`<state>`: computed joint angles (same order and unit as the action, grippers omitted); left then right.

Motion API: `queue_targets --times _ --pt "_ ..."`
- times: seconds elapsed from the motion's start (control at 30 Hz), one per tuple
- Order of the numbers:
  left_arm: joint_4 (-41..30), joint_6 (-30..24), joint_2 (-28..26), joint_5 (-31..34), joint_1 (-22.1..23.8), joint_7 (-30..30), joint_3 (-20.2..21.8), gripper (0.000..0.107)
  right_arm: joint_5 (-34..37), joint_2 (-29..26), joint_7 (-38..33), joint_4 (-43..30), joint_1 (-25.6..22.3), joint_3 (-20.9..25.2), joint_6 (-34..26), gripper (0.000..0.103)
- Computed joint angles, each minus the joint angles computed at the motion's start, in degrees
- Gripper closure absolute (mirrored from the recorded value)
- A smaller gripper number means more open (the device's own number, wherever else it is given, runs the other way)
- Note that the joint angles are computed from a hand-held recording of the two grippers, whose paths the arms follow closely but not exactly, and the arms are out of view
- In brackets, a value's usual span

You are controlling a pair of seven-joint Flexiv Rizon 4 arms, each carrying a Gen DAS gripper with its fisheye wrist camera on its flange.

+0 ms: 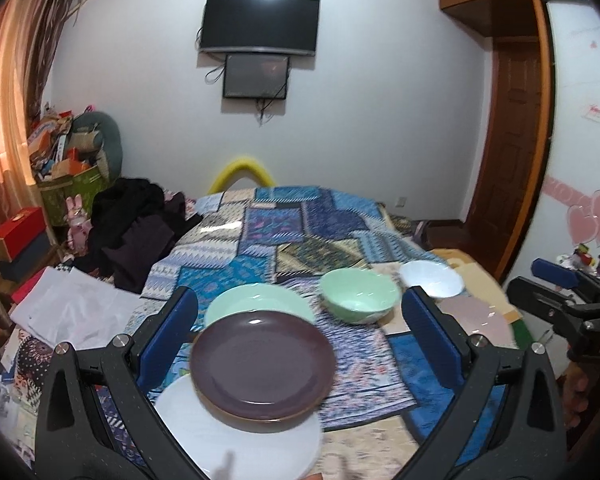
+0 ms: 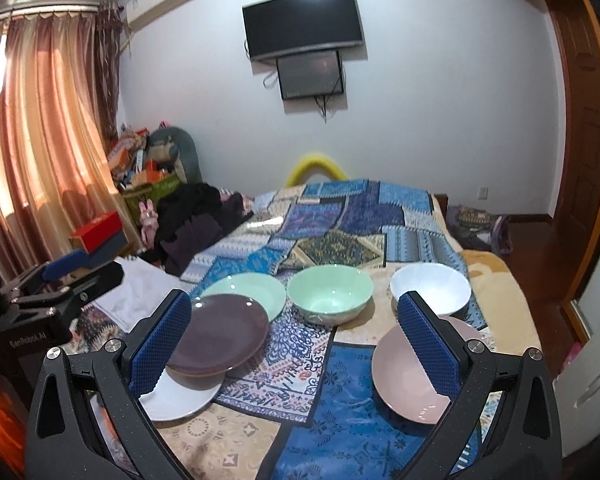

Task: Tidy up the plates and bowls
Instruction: 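Grasp the dark purple plate rim with the left tool while the right tool grips it too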

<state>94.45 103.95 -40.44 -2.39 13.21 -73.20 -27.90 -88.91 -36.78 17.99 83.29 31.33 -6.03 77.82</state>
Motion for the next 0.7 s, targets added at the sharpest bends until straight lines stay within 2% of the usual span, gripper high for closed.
queue_targets --times 0.2,0.3,0.43,0.5,0.57,0.7 --pt "-6.8 -6.52 -3.56 -5.16 -4.36 1.6 7.77 0.004 19.14 -6.73 -19.5 -6.2 -0.7 4.19 -0.61 0.0" --pt "-10.31 -10.42 -5.91 -8.04 -4.91 3.32 9.67 0.004 26.96 -10.04 -28.11 -10.09 -0.88 6.89 -3.01 0.001" --pt "-15.39 -16.39 -9.31 -12.04 -6.05 5.2 12.57 0.004 36.72 -15.26 -39.08 -17.05 -1.83 11.83 -6.98 0.006" --pt "-17.69 -18.98 -10.86 -13.62 -6.75 5.88 14.22 0.006 40.77 -17.42 -43.12 -19.98 -2.2 13.96 -8.9 0.009" --pt "-20.53 -23.02 -12.55 -14.79 -7.68 6.39 16.31 0.016 44.76 -20.0 -47.07 -23.86 -2.41 16.22 -11.34 0.015" --pt "-25.71 -31.63 -15.69 -16.79 -8.14 7.58 18.34 0.023 51.09 -24.4 -53.67 -30.56 -2.18 19.41 -16.22 0.023"
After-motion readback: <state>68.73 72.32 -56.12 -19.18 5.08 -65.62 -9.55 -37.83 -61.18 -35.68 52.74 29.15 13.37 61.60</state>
